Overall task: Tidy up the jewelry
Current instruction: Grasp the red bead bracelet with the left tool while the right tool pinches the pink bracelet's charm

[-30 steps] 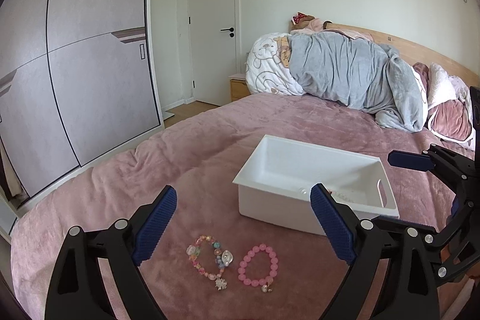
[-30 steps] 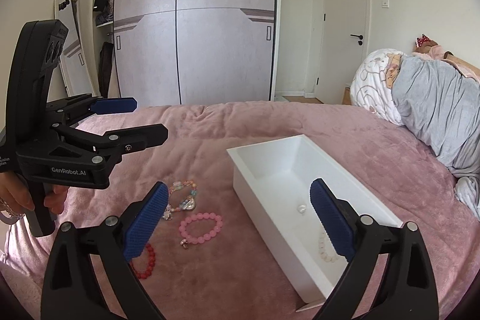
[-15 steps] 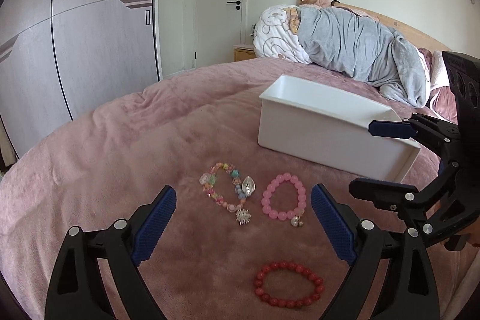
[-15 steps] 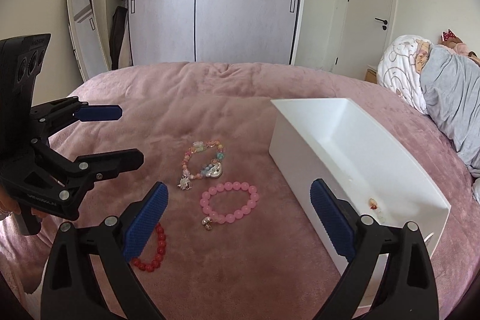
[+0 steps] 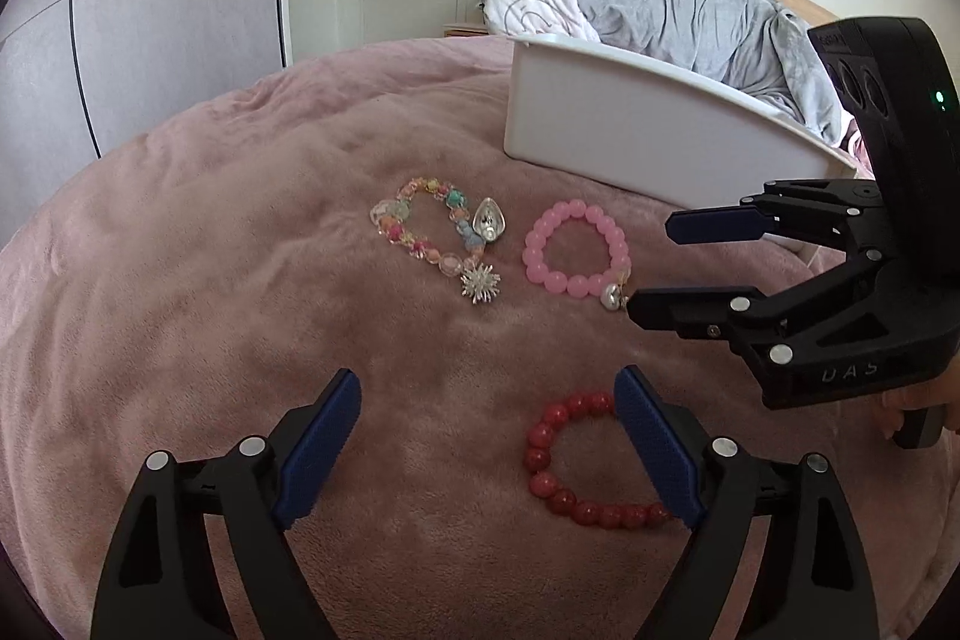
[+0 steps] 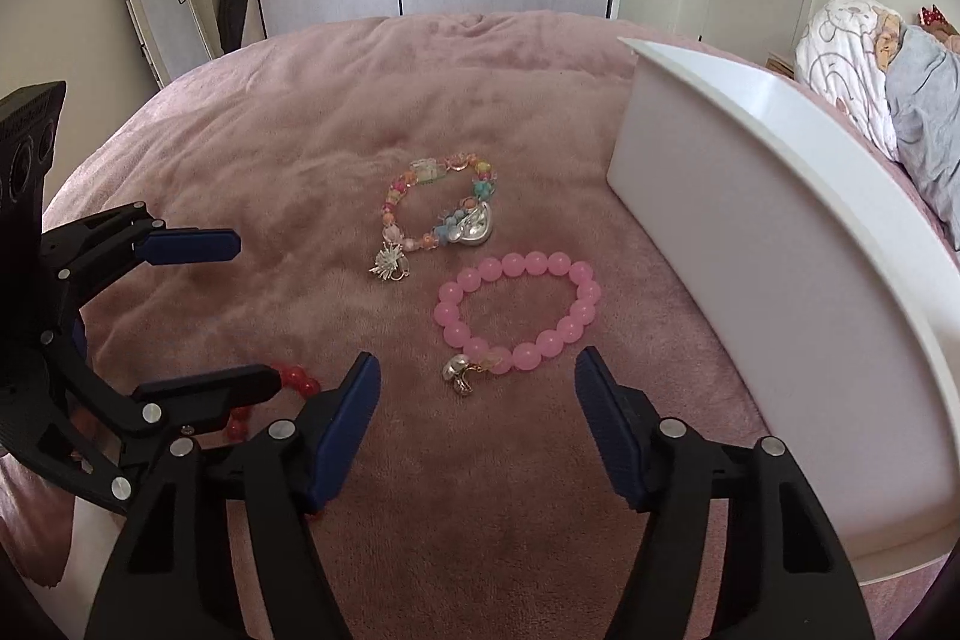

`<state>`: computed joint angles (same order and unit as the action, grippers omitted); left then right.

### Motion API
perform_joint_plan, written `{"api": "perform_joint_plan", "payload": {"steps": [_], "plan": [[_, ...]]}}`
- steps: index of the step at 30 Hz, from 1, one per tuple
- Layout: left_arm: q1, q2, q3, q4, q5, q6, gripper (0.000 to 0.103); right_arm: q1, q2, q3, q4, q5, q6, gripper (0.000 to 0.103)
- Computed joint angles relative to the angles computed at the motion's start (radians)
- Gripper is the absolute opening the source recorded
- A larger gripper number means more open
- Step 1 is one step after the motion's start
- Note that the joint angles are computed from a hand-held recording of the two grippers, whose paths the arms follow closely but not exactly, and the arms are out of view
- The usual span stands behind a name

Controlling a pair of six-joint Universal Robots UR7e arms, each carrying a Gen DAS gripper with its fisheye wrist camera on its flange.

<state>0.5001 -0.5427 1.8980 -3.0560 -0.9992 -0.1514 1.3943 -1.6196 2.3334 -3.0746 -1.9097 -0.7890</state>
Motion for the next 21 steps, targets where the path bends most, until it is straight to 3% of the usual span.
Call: {"api": "perform_joint_plan", "payload": {"steps": [6,13,21], "plan": [[0.018,0.007,-0.007,0.031,-0.037,0.008,0.069,-0.021,0.029,-0.018,0.031,-0.002,0.022,0.048],[0.015,0.023,0.001,0.017,-0.035,0.036,0.064,-0.039,0.047,-0.027,0.042,0.023,0.031,0.04],[0.013,0.021,0.019,-0.007,-0.025,0.024,0.044,-0.044,0.056,-0.015,0.047,0.05,0.013,0.015]]}}
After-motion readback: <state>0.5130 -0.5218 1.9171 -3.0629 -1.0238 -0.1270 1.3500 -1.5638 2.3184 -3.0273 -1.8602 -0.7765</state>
